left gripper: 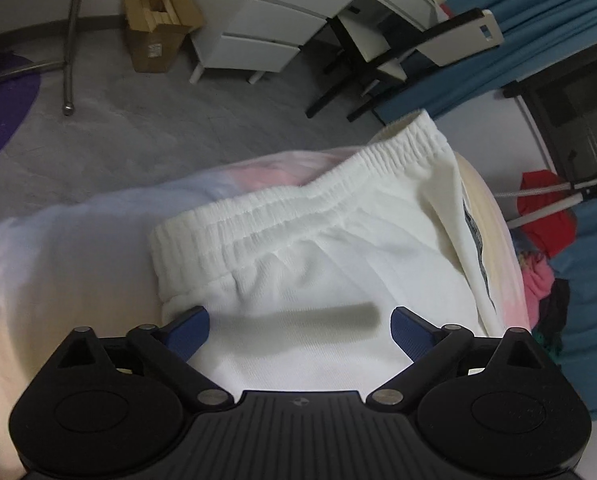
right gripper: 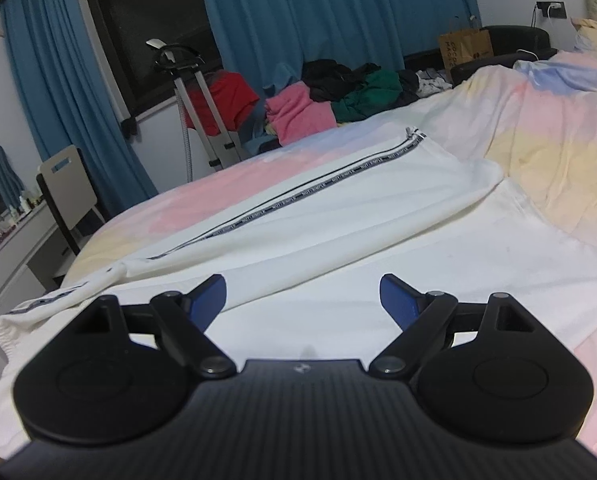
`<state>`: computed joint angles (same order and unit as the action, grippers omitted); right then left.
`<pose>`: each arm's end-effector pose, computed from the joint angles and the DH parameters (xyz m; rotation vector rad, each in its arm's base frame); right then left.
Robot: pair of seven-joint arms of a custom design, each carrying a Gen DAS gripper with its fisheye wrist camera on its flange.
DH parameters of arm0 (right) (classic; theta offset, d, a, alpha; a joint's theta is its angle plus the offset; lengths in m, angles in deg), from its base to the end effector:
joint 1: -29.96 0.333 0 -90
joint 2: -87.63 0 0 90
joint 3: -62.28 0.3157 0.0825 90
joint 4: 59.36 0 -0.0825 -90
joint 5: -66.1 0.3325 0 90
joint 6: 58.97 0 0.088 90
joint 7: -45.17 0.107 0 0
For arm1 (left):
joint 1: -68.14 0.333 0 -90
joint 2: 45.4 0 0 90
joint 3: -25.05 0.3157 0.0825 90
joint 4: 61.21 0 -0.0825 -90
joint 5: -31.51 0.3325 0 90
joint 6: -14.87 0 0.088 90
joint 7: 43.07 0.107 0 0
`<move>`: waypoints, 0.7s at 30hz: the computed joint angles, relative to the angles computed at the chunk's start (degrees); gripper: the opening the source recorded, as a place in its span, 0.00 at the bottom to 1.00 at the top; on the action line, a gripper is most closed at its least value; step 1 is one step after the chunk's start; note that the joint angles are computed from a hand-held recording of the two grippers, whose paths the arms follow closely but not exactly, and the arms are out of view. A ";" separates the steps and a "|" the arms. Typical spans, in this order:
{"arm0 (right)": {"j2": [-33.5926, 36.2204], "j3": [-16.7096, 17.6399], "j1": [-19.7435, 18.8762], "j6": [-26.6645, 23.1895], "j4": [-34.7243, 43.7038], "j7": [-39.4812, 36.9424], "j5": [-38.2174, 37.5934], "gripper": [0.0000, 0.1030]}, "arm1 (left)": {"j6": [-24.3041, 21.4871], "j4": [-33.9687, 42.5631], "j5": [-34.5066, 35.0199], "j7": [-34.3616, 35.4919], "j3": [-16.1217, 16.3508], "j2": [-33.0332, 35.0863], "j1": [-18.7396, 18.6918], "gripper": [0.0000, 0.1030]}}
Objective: Fold clothes
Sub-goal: 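Move the left gripper to the elastic waistband of the sweatpants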
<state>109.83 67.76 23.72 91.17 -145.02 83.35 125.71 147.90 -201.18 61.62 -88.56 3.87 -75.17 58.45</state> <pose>0.6700 -0.0410 0.5401 -1.5825 1.3906 -0.4021 0.3260 -0.2068 0.5355 -2.7042 0.0419 -0.9029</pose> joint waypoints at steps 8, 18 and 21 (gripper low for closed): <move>0.87 -1.39 1.67 1.16 0.72 5.23 -6.79 0.83 | -0.59 -2.85 2.77 -11.58 -4.75 -4.85 1.21 0.92; 2.57 -2.53 1.65 -0.85 2.70 13.96 -15.72 0.83 | -17.24 2.73 2.59 -17.83 -7.14 -3.52 -1.96 0.96; 2.82 -2.08 0.97 -1.08 3.10 15.10 -15.75 0.83 | -9.47 -1.99 1.64 -19.33 -3.07 -5.47 -4.27 0.96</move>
<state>112.64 65.68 24.69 90.08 -141.92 98.45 109.96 138.43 -203.17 63.26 -107.88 0.81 -80.64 54.18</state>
